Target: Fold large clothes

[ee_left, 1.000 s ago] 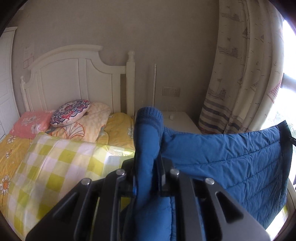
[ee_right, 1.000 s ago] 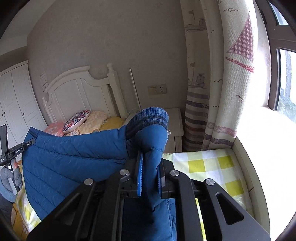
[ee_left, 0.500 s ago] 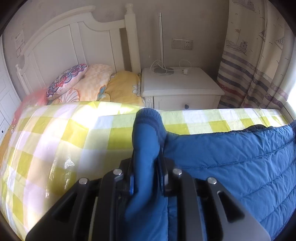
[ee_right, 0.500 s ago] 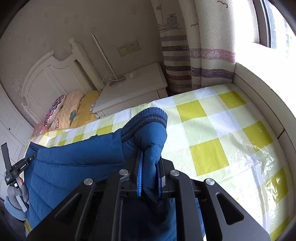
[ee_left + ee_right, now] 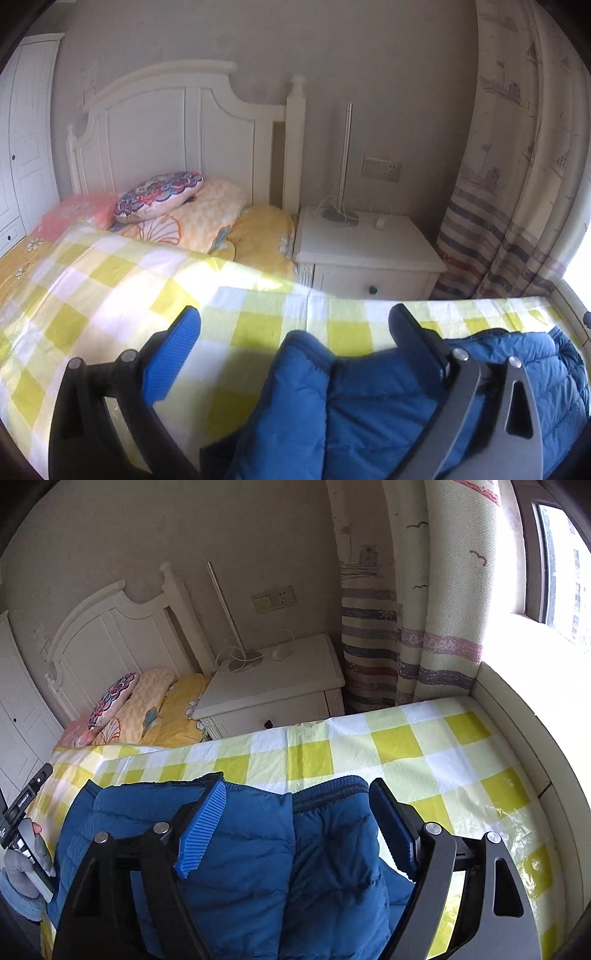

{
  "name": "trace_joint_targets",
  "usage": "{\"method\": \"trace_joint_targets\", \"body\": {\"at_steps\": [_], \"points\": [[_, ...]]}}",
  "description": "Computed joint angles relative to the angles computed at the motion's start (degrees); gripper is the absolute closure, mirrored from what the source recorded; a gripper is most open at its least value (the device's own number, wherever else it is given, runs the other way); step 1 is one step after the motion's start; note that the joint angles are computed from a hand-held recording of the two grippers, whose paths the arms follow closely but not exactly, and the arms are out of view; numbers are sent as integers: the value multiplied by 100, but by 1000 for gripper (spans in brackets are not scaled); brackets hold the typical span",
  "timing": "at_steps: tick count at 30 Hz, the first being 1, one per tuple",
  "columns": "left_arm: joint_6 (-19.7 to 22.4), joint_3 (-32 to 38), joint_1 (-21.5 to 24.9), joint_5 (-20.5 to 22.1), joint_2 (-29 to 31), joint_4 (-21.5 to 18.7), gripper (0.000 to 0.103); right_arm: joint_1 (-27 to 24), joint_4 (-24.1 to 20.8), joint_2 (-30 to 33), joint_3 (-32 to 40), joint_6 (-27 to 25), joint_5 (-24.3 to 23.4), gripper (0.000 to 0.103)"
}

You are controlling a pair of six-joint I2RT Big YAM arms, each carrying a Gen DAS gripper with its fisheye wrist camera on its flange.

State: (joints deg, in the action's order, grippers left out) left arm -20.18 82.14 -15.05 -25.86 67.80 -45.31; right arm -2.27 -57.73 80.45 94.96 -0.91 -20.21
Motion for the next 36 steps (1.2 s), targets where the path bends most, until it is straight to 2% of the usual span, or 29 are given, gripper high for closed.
{"method": "trace_joint_targets", "body": {"at_steps": [1,2,3,4,5,6,7,8,11,13,16,19,20,23,25,26,28,30,32,36], "points": [[-113,94,-149,-158,22,105,2,222,-21,-9,69,-101,127,23],[-263,360,-276,-254,182,-60,2,452,-37,-6,124,-202,247,22],[-453,725,-397,-293,433,-475,2,686,-61,27,186,-296,374,22],[-667,1205,-482,-256,795,-1117,2,915,-117,83,248,-369,512,21],[-807,1674,-520,-46,1172,-1769,2,1127,-190,168,314,-399,664,21],[-801,2022,-532,272,1473,-2179,2,1313,-257,258,370,-403,830,21],[-733,2155,-578,465,1664,-2318,2,1461,-334,358,438,-408,986,21],[-650,2307,-642,455,1839,-2447,2,1581,-401,438,468,-418,1126,21],[-196,2488,-828,327,2183,-2622,2,1784,-505,615,465,-620,1501,21],[128,2563,-944,43,2375,-2783,4,1764,-637,745,501,-632,1494,22],[335,2459,-930,2,2499,-2790,2,1671,-684,837,488,-546,1460,21],[485,2143,-724,321,2357,-2571,2,1582,-690,859,482,-808,1729,19],[595,2005,-657,360,2257,-2447,2,1495,-671,847,469,-860,1753,16],[792,1585,-390,394,1915,-2064,2,969,-656,915,487,-619,1254,15],[629,1342,-140,384,1746,-1960,2,633,-576,960,431,-236,867,15],[463,1227,11,526,1686,-1940,2,497,-515,969,371,-29,569,15],[-14,1060,350,1141,1601,-1929,2,370,-365,953,229,215,234,15],[-241,988,526,1528,1610,-1924,2,410,-278,936,177,224,296,15],[-269,964,573,1653,1646,-1902,2,454,-319,982,219,185,362,14],[-342,989,675,2029,1757,-1975,2,400,-484,1136,366,246,143,14]]}}
